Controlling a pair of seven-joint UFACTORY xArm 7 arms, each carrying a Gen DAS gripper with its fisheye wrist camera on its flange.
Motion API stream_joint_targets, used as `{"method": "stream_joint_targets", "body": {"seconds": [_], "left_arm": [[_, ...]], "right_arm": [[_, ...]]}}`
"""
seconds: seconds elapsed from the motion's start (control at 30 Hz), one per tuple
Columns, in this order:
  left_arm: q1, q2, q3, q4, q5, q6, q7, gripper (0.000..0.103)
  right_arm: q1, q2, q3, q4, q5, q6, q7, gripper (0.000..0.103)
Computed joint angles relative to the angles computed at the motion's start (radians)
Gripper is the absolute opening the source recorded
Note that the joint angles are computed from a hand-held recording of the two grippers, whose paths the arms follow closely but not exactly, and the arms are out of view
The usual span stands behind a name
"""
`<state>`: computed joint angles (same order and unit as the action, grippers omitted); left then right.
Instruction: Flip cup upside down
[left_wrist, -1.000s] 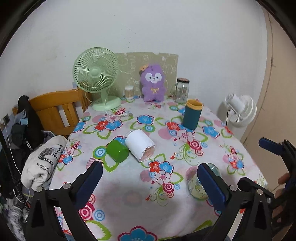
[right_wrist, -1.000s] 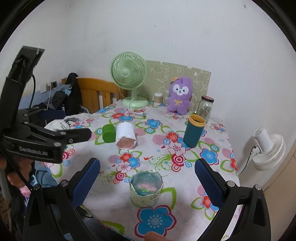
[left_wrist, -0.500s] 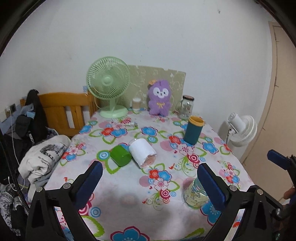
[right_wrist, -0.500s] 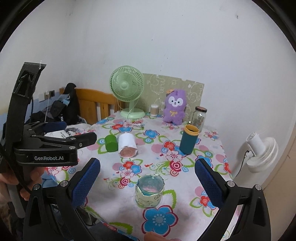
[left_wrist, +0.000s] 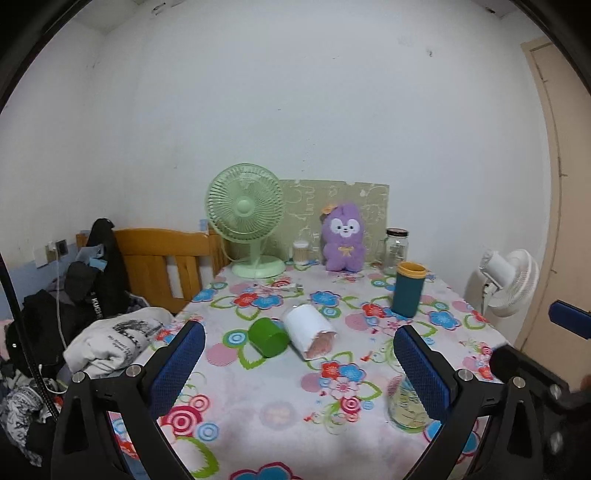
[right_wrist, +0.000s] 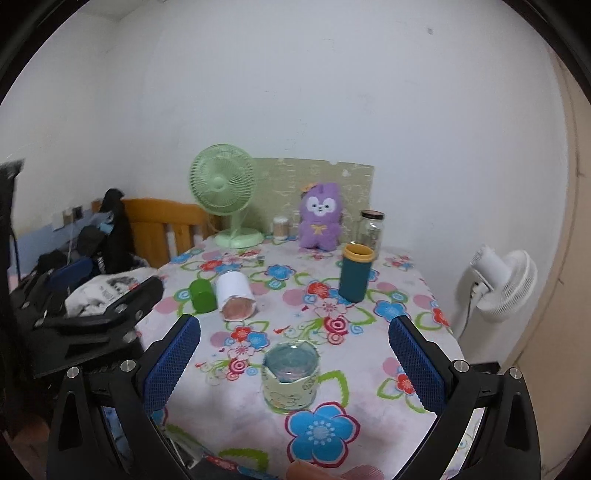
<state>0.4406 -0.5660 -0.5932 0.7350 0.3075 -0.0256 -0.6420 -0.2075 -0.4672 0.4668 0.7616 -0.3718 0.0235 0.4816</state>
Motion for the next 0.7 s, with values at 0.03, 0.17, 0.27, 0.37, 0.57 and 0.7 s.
{"method": "stream_joint_targets", "body": {"seconds": [0.03, 0.17, 0.27, 0.37, 0.57, 0.7], "left_arm": [[-0.014, 0.008, 0.009, -0.001, -0.004, -0.004, 0.001, 0.103], [-0.019, 0.021, 0.015, 0.005, -0.014, -0.006, -0.005, 0.103], [-0.03, 0.017, 0.025, -0.001, -0.022, -0.015, -0.01, 0.103], [-0.025, 0.008, 0.018, -0.004, -0.026, -0.012, -0.011, 0.103], [-0.057, 0.02, 0.041, 0.001, -0.025, 0.011, -0.004, 0.103], [-0.053, 0.024, 0.042, 0.004, -0.02, 0.014, -0.02, 0.103]], "right_arm": [[-0.007, -0.004, 0.003, -0.001, 0.0, 0.003, 0.006, 0.103], [-0.067, -0.037, 0.039, -0.016, -0.009, 0.001, 0.048, 0.103], [-0.099, -0.049, 0.064, -0.021, -0.021, -0.001, 0.06, 0.103], [-0.122, -0.05, 0.089, -0.018, -0.032, 0.005, 0.069, 0.103], [-0.117, -0.048, 0.086, -0.019, -0.038, 0.007, 0.075, 0.103], [-0.111, -0.042, 0.08, -0.016, -0.04, 0.013, 0.078, 0.103]]}}
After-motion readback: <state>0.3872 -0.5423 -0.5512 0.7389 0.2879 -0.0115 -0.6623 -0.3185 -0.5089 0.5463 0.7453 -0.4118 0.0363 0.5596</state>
